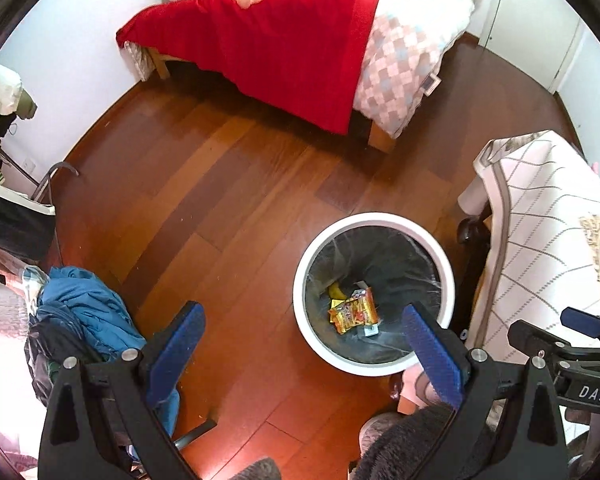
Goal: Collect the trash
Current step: 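Carry the snack bag and white box over the bin and open both tools, then move both open tools back over the table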
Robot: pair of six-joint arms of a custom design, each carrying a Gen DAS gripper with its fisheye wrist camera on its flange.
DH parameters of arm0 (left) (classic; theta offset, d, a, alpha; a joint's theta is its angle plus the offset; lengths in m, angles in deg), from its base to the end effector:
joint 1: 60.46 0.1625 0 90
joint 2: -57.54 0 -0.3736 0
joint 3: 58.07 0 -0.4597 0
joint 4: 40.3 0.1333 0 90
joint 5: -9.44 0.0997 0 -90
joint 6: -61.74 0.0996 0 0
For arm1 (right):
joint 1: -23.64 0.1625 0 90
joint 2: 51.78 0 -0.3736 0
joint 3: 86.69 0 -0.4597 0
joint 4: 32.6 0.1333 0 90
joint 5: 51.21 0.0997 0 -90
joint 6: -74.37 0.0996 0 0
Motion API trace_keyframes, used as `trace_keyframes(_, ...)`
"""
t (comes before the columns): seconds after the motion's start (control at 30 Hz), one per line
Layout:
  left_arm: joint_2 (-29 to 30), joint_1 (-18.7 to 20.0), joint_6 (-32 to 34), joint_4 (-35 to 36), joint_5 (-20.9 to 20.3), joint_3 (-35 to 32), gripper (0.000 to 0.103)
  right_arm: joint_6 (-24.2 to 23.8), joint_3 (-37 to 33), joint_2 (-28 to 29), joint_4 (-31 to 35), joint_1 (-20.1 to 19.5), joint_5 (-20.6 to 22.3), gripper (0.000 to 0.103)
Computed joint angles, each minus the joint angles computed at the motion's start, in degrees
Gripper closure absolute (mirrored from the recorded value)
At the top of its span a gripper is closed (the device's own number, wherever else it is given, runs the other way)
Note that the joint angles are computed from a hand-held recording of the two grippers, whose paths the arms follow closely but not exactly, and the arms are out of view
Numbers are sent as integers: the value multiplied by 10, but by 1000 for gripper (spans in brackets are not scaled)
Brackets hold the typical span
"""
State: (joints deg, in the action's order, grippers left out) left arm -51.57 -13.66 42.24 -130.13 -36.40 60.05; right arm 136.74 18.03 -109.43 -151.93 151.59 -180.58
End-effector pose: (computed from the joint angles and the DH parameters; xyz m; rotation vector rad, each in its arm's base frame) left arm -0.1389 -0.4440 0.3571 0.5653 2.3161 -0.3395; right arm 0.4148 -0.4178 0.0378 -0.3828 -2.4131 0.4262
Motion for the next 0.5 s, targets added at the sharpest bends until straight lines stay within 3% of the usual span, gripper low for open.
trace_keyframes(0.5,-83,-137,-93,110,-6,-10,2,47,19,-80,3,110,-39,0)
